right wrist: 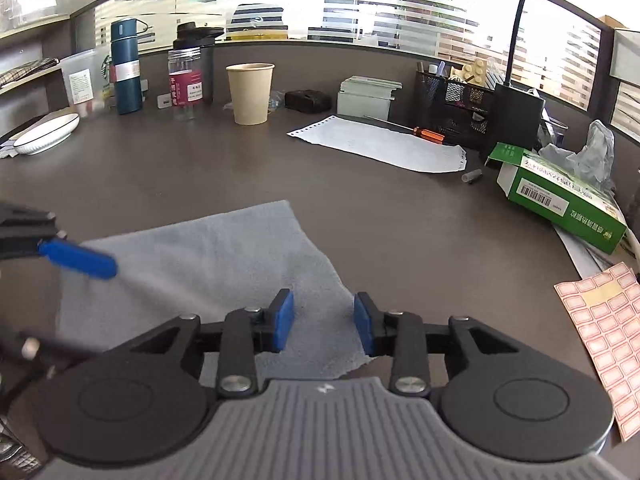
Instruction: Fold towel
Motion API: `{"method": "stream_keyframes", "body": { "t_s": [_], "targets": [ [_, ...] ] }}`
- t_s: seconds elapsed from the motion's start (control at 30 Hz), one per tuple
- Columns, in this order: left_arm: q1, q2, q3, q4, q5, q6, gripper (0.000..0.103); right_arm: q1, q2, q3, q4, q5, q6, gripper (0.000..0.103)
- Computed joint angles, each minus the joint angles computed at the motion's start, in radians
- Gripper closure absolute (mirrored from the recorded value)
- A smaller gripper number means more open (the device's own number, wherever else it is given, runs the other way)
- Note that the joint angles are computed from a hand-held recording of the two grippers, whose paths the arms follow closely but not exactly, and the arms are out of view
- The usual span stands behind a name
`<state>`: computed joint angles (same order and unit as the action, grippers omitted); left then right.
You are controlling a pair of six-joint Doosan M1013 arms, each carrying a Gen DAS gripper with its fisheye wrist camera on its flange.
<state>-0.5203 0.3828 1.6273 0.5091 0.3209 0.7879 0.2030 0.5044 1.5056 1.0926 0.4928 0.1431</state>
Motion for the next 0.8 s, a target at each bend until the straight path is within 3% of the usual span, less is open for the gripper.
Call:
{"method": "stream_keyframes", "body": {
  "t_s": [0.3,0.4,0.47,0.57,0.63,0.8],
  "targets": [
    [0.039,-0.003,-0.001,-0.121,-0.017,0.167,0.013,0.016,-0.032,0.048,0.075,-0.082,-0.036,0.066],
    [0.029,-0.016,0.015,-0.039,-0.027,0.080,0.013,0.004,-0.037,0.046,0.213,-0.030,-0.160,0.066],
    [0.018,-0.025,0.025,0.020,-0.033,0.016,0.013,0.003,-0.026,0.022,0.211,0.019,-0.166,0.066],
    [0.003,-0.039,0.045,0.049,-0.060,-0.018,0.013,0.014,0.013,-0.047,0.111,0.109,-0.070,0.066],
    [-0.004,-0.035,0.040,0.031,-0.039,-0.009,0.013,0.026,0.049,-0.104,0.033,0.176,0.003,0.066],
    [0.000,-0.022,0.029,0.037,-0.012,-0.036,0.013,0.049,0.089,-0.161,-0.051,0.178,0.082,0.066]
  ]
}}
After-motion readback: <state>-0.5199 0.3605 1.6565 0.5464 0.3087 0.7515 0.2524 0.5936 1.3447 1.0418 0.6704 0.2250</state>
